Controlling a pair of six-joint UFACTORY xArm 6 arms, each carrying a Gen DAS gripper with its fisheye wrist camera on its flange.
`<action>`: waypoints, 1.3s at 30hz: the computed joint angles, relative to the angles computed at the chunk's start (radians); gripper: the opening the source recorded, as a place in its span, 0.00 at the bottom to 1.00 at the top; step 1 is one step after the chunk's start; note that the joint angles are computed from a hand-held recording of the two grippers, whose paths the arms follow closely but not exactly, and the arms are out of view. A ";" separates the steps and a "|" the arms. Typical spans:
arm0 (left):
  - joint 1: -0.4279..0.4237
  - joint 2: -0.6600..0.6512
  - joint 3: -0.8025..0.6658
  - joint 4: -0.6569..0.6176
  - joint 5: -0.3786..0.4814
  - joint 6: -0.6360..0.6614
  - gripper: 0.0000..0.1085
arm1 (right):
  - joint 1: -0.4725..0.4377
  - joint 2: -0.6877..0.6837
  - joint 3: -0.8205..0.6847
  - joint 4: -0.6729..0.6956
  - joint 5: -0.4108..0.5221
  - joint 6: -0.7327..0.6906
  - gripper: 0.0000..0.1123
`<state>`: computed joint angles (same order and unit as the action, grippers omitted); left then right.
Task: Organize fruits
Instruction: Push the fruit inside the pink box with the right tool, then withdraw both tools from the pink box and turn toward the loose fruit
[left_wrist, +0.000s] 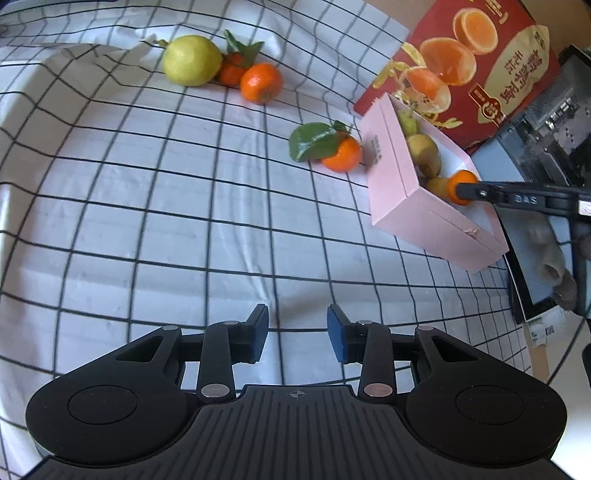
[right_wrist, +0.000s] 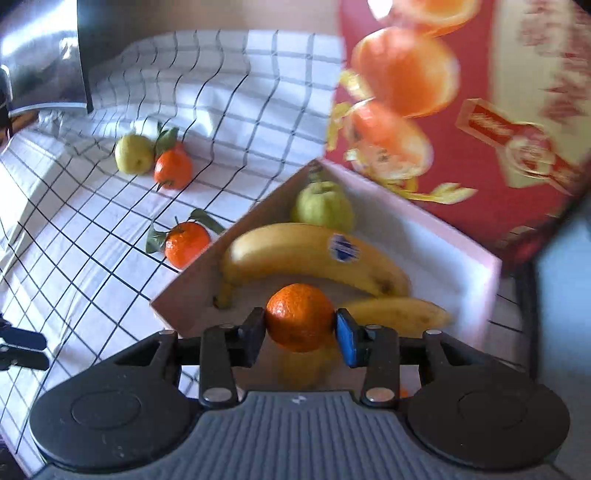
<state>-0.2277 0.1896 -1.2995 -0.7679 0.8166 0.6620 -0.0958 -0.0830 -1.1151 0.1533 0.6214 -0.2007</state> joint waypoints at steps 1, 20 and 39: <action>-0.004 0.003 -0.003 0.000 0.005 0.004 0.36 | -0.009 -0.020 0.016 -0.020 0.002 0.019 0.36; -0.034 -0.006 -0.017 0.032 0.037 0.051 0.36 | -0.041 0.079 -0.038 0.189 -0.169 0.224 0.41; -0.173 0.225 -0.464 -0.076 0.028 0.428 0.37 | -0.025 0.059 -0.008 0.130 -0.314 0.190 0.38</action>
